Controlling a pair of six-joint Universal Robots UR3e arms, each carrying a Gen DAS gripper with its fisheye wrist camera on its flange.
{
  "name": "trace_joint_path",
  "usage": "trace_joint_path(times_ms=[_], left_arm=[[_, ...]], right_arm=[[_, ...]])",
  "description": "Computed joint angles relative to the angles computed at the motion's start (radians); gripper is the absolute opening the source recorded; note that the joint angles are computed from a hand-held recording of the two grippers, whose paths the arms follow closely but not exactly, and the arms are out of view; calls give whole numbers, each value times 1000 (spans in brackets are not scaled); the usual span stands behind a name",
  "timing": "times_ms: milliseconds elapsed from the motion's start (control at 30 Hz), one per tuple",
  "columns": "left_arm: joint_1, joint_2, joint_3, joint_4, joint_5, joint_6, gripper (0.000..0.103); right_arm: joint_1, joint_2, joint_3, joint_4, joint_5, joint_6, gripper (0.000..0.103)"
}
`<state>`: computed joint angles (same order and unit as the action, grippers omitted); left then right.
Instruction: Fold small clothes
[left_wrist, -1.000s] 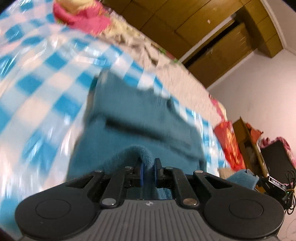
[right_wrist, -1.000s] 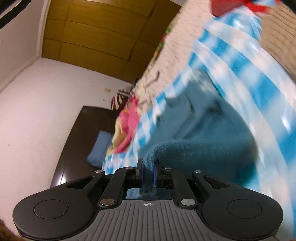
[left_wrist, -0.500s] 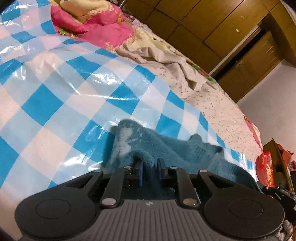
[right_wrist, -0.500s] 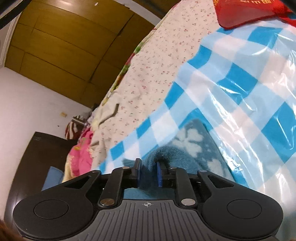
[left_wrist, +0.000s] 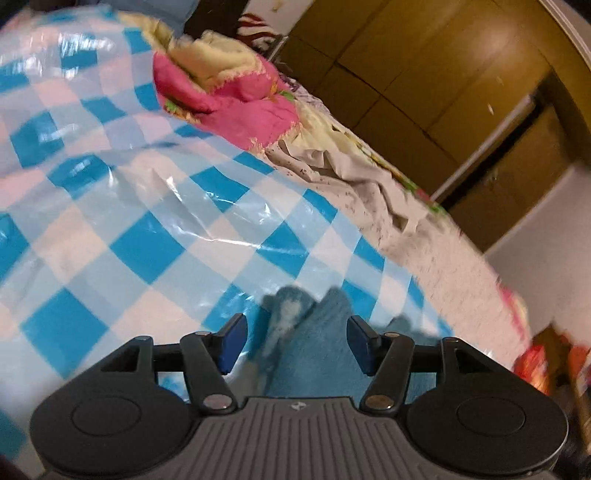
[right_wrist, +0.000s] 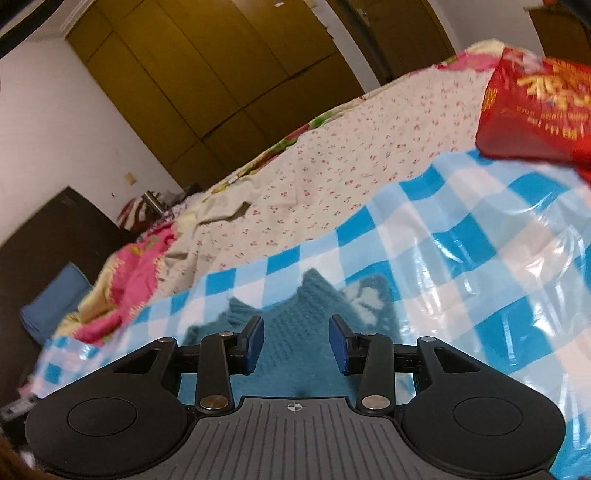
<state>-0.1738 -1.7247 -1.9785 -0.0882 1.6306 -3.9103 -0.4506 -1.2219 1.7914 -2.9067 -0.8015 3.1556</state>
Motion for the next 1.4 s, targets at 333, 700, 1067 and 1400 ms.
trace_joint_path(times_ms=[333, 700, 1067, 1400], left_arm=[[-171, -44, -94, -47, 132, 14, 80], [-176, -26, -119, -16, 123, 33, 84], [-175, -70, -110, 2, 63, 62, 91], [-217, -99, -79, -27, 95, 75, 89]], right_arm=[[-45, -42, 137, 91, -88, -198, 50], [-141, -8, 189, 189, 82, -256, 64], [-107, 27, 123, 293, 85, -345, 78], [-98, -2, 145, 301, 58, -334, 58]])
